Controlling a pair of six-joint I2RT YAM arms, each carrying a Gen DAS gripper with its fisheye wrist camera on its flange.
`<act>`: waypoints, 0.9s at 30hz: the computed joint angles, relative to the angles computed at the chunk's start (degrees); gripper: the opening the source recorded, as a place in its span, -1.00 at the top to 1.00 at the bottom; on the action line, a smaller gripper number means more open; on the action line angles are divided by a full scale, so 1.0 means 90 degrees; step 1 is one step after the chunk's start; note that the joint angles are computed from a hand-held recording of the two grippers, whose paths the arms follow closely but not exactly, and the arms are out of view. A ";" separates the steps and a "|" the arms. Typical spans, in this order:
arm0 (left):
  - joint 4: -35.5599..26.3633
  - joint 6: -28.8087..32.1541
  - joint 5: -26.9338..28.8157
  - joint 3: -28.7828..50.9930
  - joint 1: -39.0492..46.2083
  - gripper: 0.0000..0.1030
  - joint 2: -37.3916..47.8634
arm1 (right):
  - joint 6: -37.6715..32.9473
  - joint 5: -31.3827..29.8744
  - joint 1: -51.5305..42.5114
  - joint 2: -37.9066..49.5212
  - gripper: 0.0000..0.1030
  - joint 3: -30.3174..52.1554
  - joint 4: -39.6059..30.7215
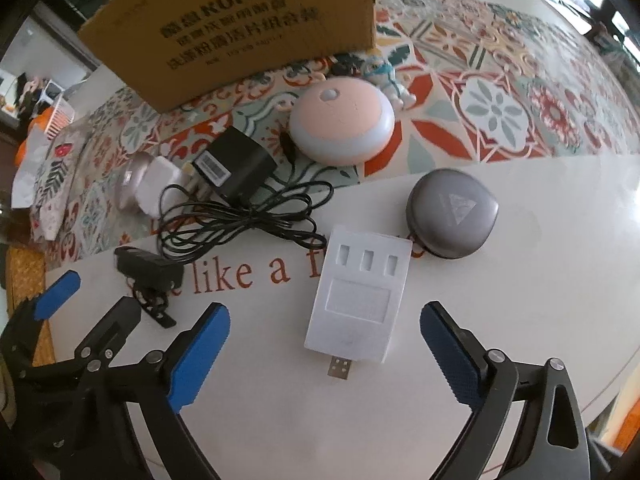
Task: Organize rigid objects
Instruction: 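Close the right gripper on the white USB adapter while the left gripper grasps the black bike light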
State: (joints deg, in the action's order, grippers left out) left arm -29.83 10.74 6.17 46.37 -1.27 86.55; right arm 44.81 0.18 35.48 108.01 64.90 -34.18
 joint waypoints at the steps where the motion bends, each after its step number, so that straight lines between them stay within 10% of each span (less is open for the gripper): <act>1: 0.0030 0.0037 0.0044 0.0047 0.0009 -0.91 0.0153 | 0.0006 -0.0039 -0.0027 0.0082 -0.84 0.0022 0.0034; 11: 0.0153 0.0060 0.0148 0.0530 -0.0013 -0.78 0.1192 | 0.0316 -0.0118 -0.0066 0.0874 -0.70 0.0428 0.0277; 16: 0.0109 0.0000 0.0219 0.0779 0.0105 -0.42 0.1614 | 0.0362 0.0133 0.0085 0.1324 -0.62 0.1022 -0.0026; 27: 0.0259 -0.0480 0.0253 0.0340 -0.0123 -0.41 0.1228 | 0.0008 0.0228 -0.0103 0.1268 0.03 0.0907 0.0241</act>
State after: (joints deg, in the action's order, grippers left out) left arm -27.49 6.42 8.44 49.42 -2.38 97.60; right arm 44.89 2.24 34.56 119.43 73.07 -32.02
